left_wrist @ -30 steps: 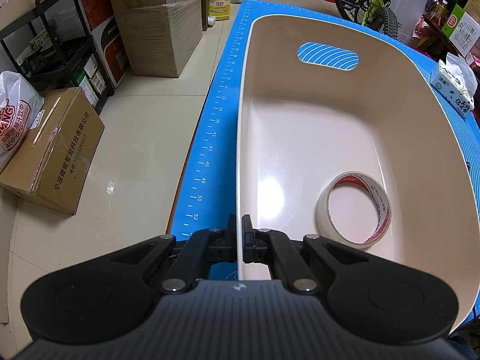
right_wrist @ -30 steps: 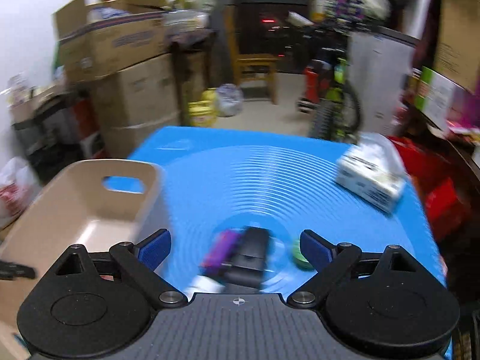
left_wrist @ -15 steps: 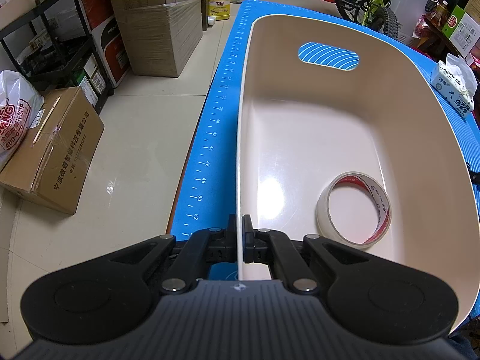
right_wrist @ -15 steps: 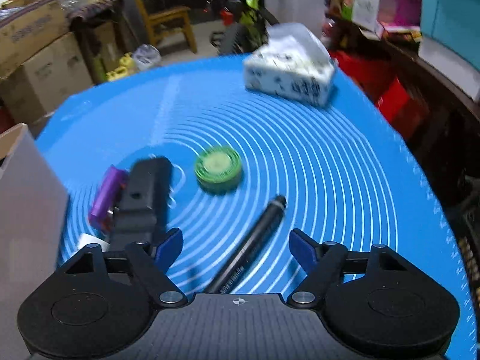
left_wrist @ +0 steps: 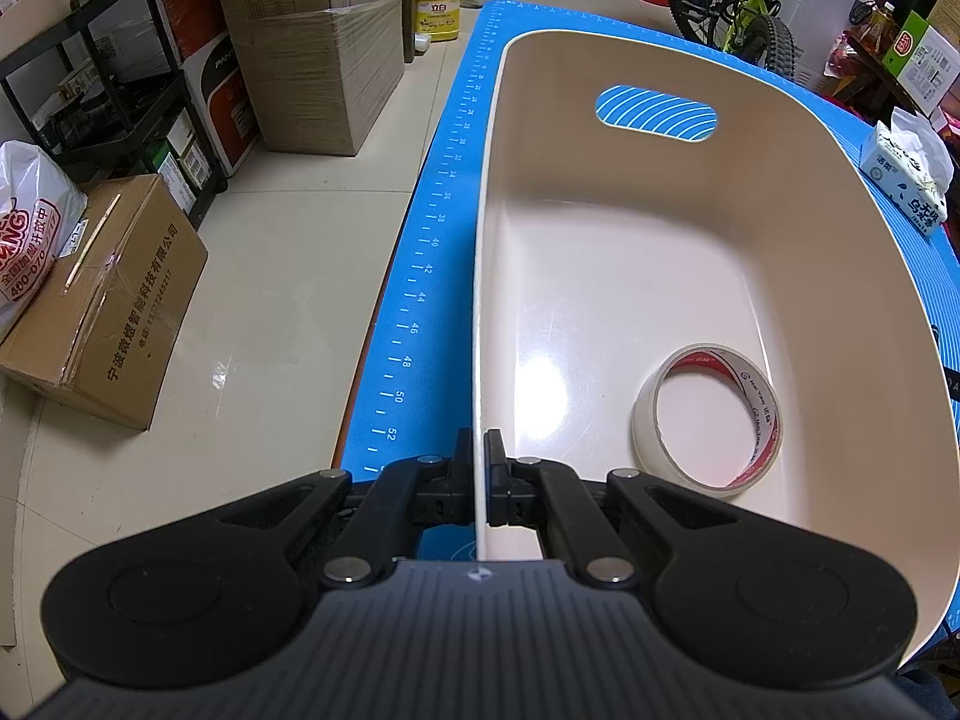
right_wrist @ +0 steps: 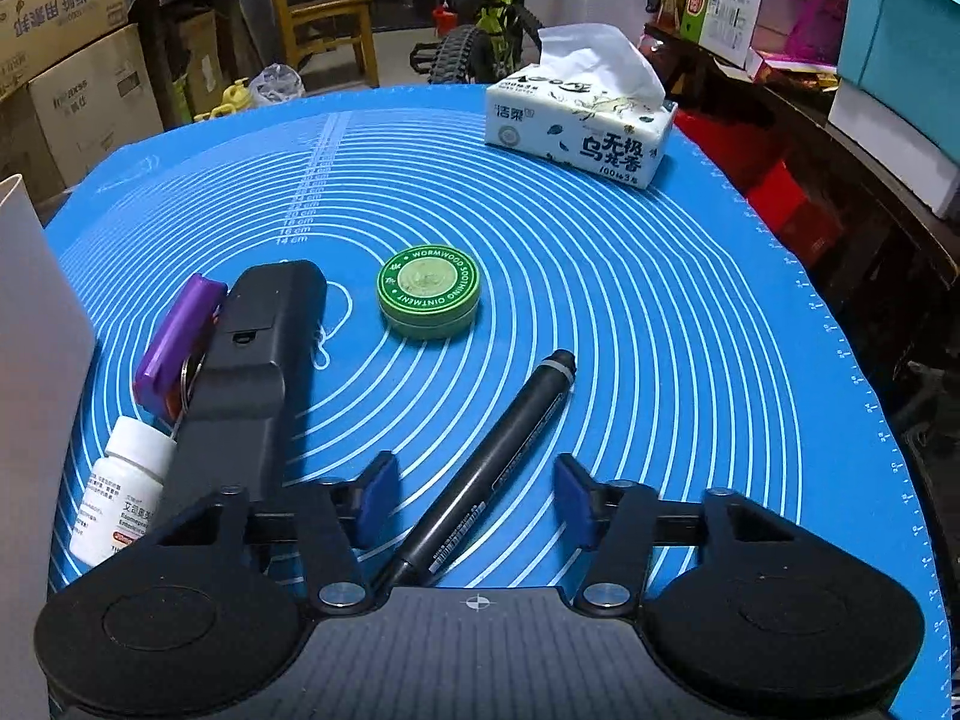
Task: Organize rigid objects
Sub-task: 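Grasp the black marker with the right tool and lift it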
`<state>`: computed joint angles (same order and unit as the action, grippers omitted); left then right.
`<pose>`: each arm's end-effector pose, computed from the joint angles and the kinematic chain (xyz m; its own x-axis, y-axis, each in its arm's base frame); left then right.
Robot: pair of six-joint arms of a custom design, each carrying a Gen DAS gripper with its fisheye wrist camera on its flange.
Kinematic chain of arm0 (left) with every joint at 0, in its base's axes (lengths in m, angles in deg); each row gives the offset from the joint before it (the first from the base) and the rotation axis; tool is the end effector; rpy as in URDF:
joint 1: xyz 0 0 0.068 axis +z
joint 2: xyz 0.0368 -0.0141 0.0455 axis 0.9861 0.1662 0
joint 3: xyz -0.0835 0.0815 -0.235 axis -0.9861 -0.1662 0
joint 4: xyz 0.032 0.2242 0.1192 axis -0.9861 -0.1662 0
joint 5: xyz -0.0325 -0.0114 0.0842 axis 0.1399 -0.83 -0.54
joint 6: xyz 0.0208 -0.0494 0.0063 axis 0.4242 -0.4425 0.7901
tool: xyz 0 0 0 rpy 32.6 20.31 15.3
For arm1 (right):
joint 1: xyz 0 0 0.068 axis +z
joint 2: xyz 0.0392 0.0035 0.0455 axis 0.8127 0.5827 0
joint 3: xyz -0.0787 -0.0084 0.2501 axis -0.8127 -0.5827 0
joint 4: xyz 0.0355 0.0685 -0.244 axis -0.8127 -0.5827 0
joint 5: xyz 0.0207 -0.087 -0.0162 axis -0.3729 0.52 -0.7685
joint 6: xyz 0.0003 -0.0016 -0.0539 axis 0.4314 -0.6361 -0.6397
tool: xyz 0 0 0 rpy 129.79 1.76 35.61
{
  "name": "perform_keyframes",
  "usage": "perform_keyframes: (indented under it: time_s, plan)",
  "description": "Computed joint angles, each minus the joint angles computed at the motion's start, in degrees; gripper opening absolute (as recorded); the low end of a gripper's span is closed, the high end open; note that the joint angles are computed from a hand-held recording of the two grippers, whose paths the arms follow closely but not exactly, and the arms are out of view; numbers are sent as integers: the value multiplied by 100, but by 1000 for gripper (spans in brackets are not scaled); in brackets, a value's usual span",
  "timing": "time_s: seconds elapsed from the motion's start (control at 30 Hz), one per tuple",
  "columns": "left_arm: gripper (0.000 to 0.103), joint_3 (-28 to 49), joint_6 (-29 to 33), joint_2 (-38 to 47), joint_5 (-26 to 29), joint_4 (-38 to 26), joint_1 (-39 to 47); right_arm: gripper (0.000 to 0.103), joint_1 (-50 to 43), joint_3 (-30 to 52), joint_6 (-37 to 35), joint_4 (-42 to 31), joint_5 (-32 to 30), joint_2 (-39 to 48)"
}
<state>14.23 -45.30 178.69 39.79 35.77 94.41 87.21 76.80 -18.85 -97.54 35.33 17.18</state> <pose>0.3746 0.0809 0.1916 -0.7968 0.4055 -0.4481 0.4754 0.8783 -0.0505 0.2394 0.1293 0.1101 -0.5927 0.5156 -0.6187 0.6566 0.7543 -0.0004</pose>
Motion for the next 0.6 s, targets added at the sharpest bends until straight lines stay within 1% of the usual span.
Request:
perform_keyframes:
  time_s: [0.03,0.07,0.17,0.23,0.3,0.43,0.6]
  plan:
    - [3,11,-5,6,1,-10,0,41,-1,-20,-14,-2,17,-25]
    - [3,19,-11,8,-1,-18,-5,37,-5,-19,18,-48,16,-46]
    - [3,24,-7,11,-2,-19,-7,35,-35,-107,69,24,16,-116]
    - [3,33,-11,17,13,-28,-7,32,-17,-118,92,22,38,-125]
    - [4,29,-7,17,23,-29,-5,25,48,-127,129,27,70,-119]
    - [3,39,5,28,30,-33,1,24,142,-90,131,-35,131,-124]
    - [4,37,15,33,44,-35,16,24,282,-22,207,-195,399,-194]
